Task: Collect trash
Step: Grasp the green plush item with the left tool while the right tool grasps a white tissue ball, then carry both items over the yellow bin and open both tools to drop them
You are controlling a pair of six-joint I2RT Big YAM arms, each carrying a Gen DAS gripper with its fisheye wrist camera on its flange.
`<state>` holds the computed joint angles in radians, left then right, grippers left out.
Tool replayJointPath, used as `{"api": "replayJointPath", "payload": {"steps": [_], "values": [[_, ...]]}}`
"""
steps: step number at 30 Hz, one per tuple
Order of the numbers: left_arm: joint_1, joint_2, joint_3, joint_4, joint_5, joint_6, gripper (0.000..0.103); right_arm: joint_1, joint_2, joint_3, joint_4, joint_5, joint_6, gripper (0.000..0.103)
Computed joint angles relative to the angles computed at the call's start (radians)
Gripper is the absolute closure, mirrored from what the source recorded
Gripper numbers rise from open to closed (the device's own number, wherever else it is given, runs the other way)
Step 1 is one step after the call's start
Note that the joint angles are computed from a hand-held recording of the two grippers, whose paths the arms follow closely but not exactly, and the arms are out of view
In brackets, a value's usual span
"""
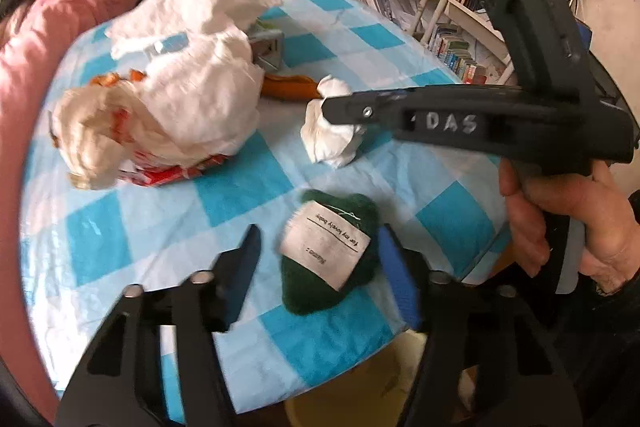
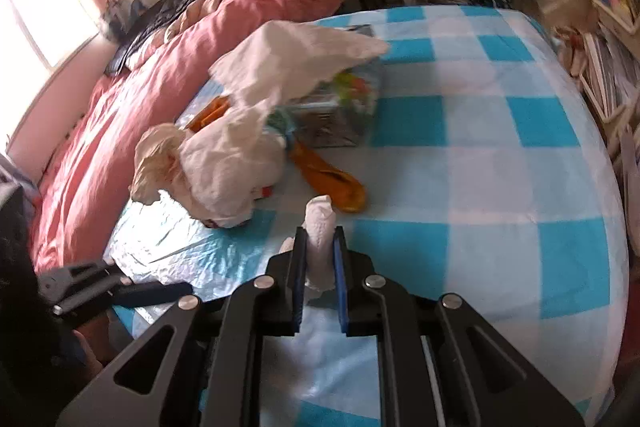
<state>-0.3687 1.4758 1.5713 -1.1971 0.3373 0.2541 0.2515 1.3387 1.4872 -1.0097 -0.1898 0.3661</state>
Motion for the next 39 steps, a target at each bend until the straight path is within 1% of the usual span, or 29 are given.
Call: {"api": "replayJointPath", "payload": {"steps": [1,5,7,9,13,15,20,22,26,29,30,31,32,33,34,36,37,39], "values": [[0.000,0.000,-0.003,0.003,0.014,-0.007,0.064,-0.004,-0.005,-0.005,0.001,-0.005,0.002,0.090],[-0.004,-0.027,-0.035,0.050,0.012,-0.045,0.072,-0.004,-0.033,-0.015,0.007,0.001,0.000,0.090],[0.002,-0.052,-0.055,0.078,0.010,-0.065,0.073,0.001,-0.038,-0.009,0.013,0.009,0.005,0.090],[0.014,-0.082,-0.073,0.101,0.017,-0.091,0.074,-0.002,-0.074,-0.039,0.035,0.002,0.022,0.090],[0.042,-0.151,-0.116,0.111,0.029,-0.132,0.073,0.016,-0.124,-0.073,0.052,-0.005,0.054,0.090],[0.049,-0.196,-0.150,0.106,0.022,-0.149,0.073,0.044,-0.159,-0.093,0.052,0.011,0.054,0.090],[0.063,-0.275,-0.216,0.075,-0.022,-0.181,0.073,0.112,-0.220,-0.136,0.026,0.041,0.049,0.090],[0.076,-0.306,-0.242,0.047,-0.030,-0.189,0.073,0.139,-0.245,-0.160,0.007,0.044,0.054,0.090],[0.076,-0.351,-0.293,0.000,-0.047,-0.189,0.073,0.199,-0.284,-0.210,-0.048,0.026,0.087,0.089],[0.056,-0.376,-0.327,-0.040,-0.066,-0.185,0.073,0.257,-0.299,-0.237,-0.093,0.034,0.101,0.089],[0.048,-0.382,-0.339,-0.059,-0.075,-0.185,0.073,0.271,-0.297,-0.241,-0.112,0.029,0.101,0.087],[0.042,-0.386,-0.350,-0.079,-0.077,-0.181,0.073,0.285,-0.293,-0.243,-0.131,0.034,0.100,0.087],[0.040,-0.387,-0.356,-0.104,-0.070,-0.174,0.072,0.298,-0.289,-0.243,-0.152,0.053,0.098,0.085],[0.031,-0.384,-0.364,-0.144,-0.062,-0.161,0.071,0.309,-0.291,-0.248,-0.160,0.068,0.100,0.081],[0.022,-0.386,-0.371,-0.163,-0.070,-0.151,0.070,0.309,-0.290,-0.249,-0.165,0.076,0.103,0.077],[-0.007,-0.400,-0.386,-0.175,-0.110,-0.139,0.066,0.304,-0.296,-0.250,-0.156,0.092,0.117,0.068],[-0.013,-0.404,-0.390,-0.172,-0.120,-0.134,0.065,0.301,-0.302,-0.252,-0.148,0.102,0.126,0.066],[-0.021,-0.415,-0.394,-0.165,-0.134,-0.131,0.056,0.292,-0.310,-0.258,-0.139,0.107,0.140,0.062]]}}
